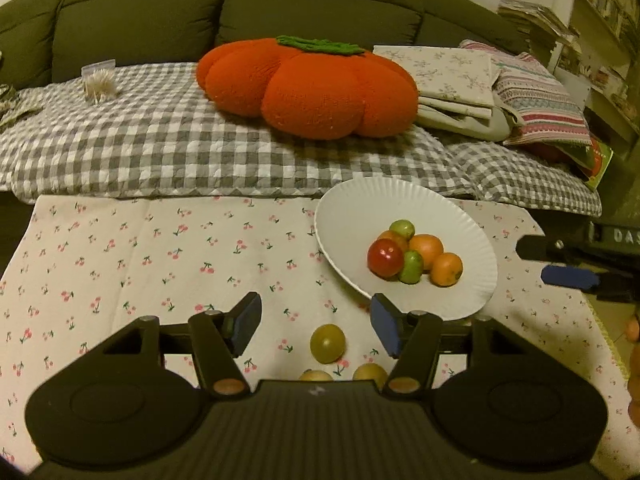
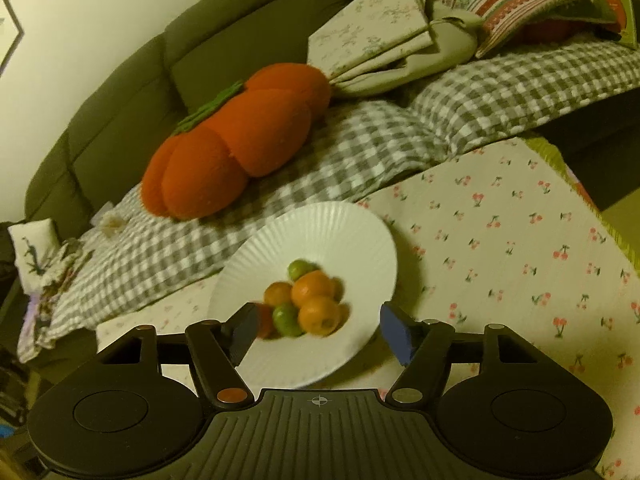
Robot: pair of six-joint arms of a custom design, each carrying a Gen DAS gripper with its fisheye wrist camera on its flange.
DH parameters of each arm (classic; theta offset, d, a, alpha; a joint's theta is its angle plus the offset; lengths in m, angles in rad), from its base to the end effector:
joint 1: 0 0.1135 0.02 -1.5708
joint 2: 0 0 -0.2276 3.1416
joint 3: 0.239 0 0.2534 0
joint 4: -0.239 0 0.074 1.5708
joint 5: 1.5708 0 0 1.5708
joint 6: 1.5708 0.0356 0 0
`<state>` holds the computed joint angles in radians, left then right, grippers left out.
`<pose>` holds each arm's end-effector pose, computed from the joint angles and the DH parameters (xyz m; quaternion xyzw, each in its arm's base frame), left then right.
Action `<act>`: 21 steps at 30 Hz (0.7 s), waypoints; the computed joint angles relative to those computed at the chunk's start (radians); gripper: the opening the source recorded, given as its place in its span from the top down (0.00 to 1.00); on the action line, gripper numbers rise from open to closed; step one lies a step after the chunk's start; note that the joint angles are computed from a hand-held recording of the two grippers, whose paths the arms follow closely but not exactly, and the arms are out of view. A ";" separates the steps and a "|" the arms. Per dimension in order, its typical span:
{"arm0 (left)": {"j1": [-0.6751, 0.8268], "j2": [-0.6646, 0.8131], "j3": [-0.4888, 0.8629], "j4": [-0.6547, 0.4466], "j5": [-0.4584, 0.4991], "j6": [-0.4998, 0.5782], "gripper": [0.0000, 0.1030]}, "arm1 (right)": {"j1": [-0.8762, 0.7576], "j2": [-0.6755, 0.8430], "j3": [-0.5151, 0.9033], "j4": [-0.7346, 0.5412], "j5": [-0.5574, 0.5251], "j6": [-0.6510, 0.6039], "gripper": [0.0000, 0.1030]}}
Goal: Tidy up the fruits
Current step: 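Grasp a yellow-green fruit with the left gripper while the right gripper grasps another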
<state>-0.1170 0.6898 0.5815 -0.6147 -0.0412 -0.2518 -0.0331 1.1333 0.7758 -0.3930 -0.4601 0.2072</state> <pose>0.1768 -0.0193 0.2189 -0.0698 0.9087 -0.0569 0.4077 0.2530 0.0074 0.2175 0.0168 0.8974 0.2421 0.3686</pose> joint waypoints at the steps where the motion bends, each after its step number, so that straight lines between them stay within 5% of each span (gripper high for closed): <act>1: -0.003 -0.007 0.001 -0.009 0.000 -0.004 0.42 | -0.002 -0.017 -0.006 -0.013 -0.007 -0.005 0.35; 13: -0.089 -0.123 -0.047 -0.183 -0.042 -0.074 0.42 | -0.018 -0.172 -0.078 -0.126 -0.077 -0.097 0.34; 21: -0.177 -0.089 -0.099 -0.150 -0.116 -0.113 0.42 | 0.056 -0.194 -0.104 -0.135 -0.030 -0.125 0.34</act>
<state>-0.2937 0.6010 0.4827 -0.7643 -0.1568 -0.3651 0.0226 0.9392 0.6717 -0.5281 -0.4905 0.0823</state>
